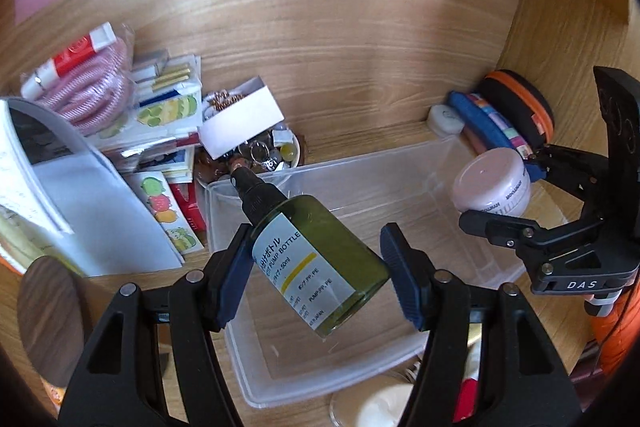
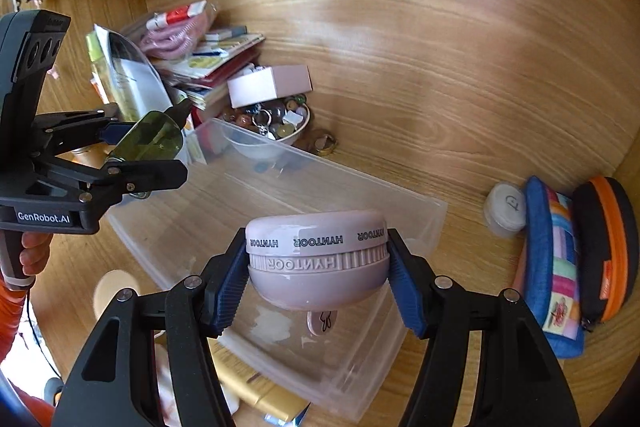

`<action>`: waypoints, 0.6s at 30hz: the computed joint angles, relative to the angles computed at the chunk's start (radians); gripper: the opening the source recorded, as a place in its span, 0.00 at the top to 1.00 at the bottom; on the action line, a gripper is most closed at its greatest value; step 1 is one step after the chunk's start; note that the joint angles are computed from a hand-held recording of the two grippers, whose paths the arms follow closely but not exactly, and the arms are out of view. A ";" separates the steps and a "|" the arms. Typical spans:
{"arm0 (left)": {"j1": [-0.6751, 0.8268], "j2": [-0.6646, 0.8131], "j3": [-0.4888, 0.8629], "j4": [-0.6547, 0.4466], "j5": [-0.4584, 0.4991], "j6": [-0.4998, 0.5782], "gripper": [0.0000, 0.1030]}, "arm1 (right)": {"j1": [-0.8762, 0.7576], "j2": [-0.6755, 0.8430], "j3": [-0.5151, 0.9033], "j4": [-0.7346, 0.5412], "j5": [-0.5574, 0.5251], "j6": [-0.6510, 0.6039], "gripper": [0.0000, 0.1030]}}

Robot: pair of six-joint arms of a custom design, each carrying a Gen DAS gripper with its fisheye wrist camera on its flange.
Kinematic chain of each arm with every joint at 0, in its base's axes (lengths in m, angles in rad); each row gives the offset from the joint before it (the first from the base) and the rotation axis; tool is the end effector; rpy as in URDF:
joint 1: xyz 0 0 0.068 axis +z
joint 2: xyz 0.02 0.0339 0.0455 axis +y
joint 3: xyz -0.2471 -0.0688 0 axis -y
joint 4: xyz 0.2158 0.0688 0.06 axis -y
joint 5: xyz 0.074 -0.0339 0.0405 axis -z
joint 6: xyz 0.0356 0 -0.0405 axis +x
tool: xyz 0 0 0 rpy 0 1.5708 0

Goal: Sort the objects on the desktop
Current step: 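Carry the green bottle and pink compact over the clear box with both grippers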

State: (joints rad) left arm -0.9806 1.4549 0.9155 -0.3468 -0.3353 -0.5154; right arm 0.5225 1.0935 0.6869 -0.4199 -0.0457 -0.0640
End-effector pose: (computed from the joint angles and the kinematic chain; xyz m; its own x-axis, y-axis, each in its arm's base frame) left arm 0.1630 -0.2223 0.2162 -0.7047 0.2158 -0.6759 0.3694 0.9249 -0.0899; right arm 0.1748 0.1025 0.2222 -0.6025 -0.4207 -0.6782 -0.5650 0.8250 -0.0098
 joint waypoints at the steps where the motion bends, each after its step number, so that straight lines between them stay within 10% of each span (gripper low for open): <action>1: 0.010 0.013 0.002 0.008 0.010 0.007 0.39 | -0.011 0.029 0.005 0.014 -0.008 -0.009 0.41; 18: 0.104 0.233 0.080 0.041 0.125 0.105 0.39 | -0.020 0.341 0.144 0.030 0.003 -0.141 0.41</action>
